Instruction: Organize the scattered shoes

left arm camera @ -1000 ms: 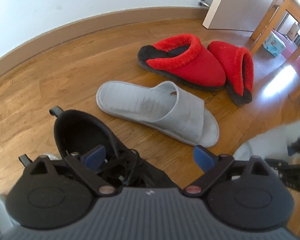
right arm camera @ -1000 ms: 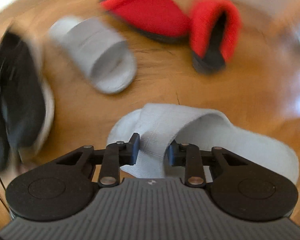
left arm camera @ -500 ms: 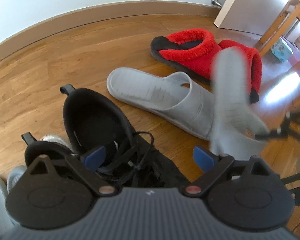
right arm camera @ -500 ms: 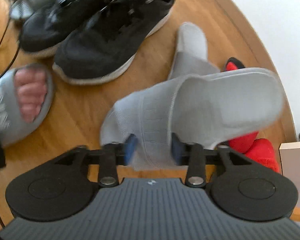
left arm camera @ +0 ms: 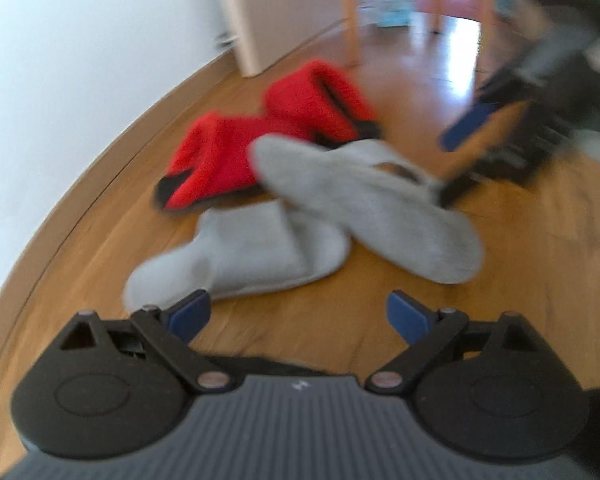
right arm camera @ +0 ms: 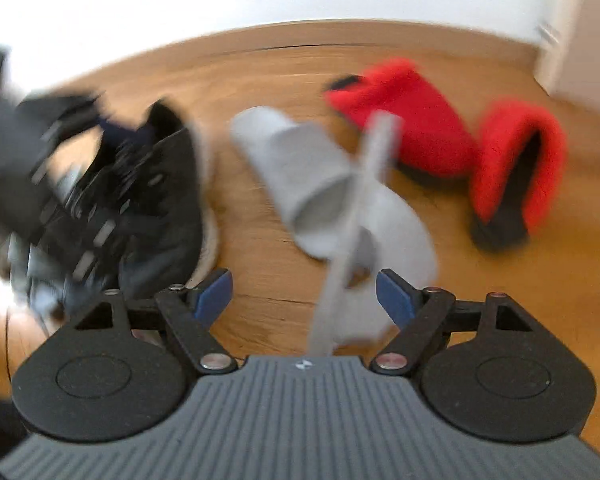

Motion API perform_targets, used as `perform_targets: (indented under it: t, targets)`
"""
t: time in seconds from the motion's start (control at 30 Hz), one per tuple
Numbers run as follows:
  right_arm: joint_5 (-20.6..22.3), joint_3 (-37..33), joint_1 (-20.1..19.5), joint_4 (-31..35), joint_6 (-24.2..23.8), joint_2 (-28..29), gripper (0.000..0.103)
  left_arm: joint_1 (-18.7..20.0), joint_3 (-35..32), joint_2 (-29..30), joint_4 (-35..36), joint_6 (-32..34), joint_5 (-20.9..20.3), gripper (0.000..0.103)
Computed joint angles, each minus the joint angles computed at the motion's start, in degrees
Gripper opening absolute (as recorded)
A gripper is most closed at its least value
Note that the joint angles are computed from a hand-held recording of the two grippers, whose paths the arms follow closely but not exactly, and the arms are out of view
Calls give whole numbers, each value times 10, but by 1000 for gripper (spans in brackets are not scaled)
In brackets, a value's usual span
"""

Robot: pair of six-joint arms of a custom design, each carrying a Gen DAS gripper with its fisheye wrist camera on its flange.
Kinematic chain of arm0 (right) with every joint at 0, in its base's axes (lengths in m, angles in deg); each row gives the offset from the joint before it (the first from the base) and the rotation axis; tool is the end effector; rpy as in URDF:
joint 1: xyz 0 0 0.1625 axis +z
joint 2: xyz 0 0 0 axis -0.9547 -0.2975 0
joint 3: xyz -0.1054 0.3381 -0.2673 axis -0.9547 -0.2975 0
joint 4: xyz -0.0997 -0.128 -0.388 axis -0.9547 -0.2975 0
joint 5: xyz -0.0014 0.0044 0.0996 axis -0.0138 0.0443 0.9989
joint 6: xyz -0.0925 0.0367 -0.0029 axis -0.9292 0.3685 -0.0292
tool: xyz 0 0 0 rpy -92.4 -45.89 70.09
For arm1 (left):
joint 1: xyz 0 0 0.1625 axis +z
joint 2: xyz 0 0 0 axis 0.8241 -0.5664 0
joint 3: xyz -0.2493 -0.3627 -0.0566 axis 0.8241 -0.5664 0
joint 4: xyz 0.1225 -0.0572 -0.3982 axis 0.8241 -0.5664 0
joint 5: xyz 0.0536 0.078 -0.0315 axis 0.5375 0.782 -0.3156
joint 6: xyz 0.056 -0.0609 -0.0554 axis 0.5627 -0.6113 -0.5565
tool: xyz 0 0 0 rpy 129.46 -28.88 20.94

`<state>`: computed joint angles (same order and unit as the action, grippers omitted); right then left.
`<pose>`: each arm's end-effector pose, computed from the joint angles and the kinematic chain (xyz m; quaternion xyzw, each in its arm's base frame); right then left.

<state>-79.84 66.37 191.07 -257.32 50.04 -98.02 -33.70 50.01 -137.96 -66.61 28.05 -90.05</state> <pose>0.2939 -0.3644 0.1159 0.1839 -0.9416 0.1972 0.2016 -0.1120 -0.2512 0.3705 0.5201 0.7948 -0.1340 0.2826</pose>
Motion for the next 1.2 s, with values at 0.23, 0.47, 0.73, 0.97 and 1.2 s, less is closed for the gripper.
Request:
perform_targets:
  t: [0.23, 0.47, 0.73, 0.97, 1.2]
  targets:
    - [-24, 7, -38, -45, 159, 44, 80, 34, 17, 30, -29, 46, 67, 95]
    - [-83, -6, -21, -73, 204, 113, 45, 305, -133, 286, -135, -187, -13, 93]
    - [-167, 13, 49, -159, 169, 119, 35, 379, -180, 403, -200, -112, -58, 82]
    - [-208, 32, 97, -219, 224, 105, 29, 377, -157, 404, -287, -41, -52, 82]
    - [-199, -10, 190, -206, 140, 111, 13, 397, -194, 348, -171, -50, -29, 87]
